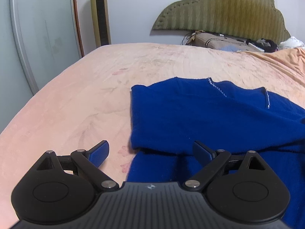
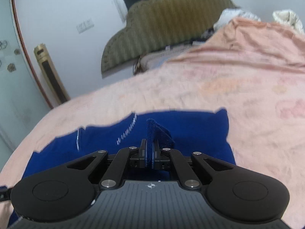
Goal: Fold small clothes
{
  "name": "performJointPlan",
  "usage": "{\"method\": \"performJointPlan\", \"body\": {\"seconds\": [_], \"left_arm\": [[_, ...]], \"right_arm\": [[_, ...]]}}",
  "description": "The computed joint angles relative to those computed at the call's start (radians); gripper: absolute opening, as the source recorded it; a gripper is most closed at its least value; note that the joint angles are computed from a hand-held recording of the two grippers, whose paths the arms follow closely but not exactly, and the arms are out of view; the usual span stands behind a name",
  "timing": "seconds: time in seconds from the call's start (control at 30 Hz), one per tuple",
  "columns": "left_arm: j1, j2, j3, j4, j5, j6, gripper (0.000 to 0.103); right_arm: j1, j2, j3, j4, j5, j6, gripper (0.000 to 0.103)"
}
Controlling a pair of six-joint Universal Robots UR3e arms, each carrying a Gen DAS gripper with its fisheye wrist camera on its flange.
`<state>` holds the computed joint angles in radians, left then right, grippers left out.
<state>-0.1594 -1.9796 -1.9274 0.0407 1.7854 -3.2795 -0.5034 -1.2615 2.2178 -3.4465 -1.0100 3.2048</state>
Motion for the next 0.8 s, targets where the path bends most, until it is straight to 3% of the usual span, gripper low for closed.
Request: {"method": "performJointPlan", "body": {"seconds": [0.03,0.07,0.37,0.5,0.53,0.6,0.67,0.77,0.8], "left_arm": [[-0.003,-0.003,0.007,-0.009,0.005,0.001,0.095],[-0.006,-0.007,0.013,-0.016,0.009,0.002,0.095],[-0.038,-0.062,0.105,-0.056,0.043,0.021,0.095],[-0.055,-0.102,0.163,-0.086,0.068,0.023,0.095],[-0.058,-0.107,0.171,-0.090,0.073,0.020,0.095],[-0.064,-0.113,0.177,-0.076,0.083,0.009,0.095],[-0.071,-0.118,0.181,-0.050,0.100,-0.001,0.095],[-0.080,-0.134,0.206,-0.032,0.129,-0.012,0.095],[-0.079,-0.141,0.221,-0.045,0.128,-0.009,0.095]], "right_arm": [[-0.015,-0.004,0.006,0.030,0.026,-0.002,0.018],[-0.027,-0.004,0.002,0.062,0.044,0.006,0.020],[-0.149,0.107,-0.100,0.237,0.320,0.152,0.034],[-0.133,0.151,-0.191,0.307,0.343,0.170,0.031],[-0.118,0.145,-0.219,0.344,0.321,0.152,0.017],[-0.087,0.135,-0.270,0.392,0.284,0.119,0.011],[-0.080,0.127,-0.278,0.310,0.303,0.126,0.011],[-0.095,0.146,-0.258,-0.002,0.353,0.234,0.010],[-0.102,0.150,-0.257,-0.046,0.355,0.252,0.010]]}}
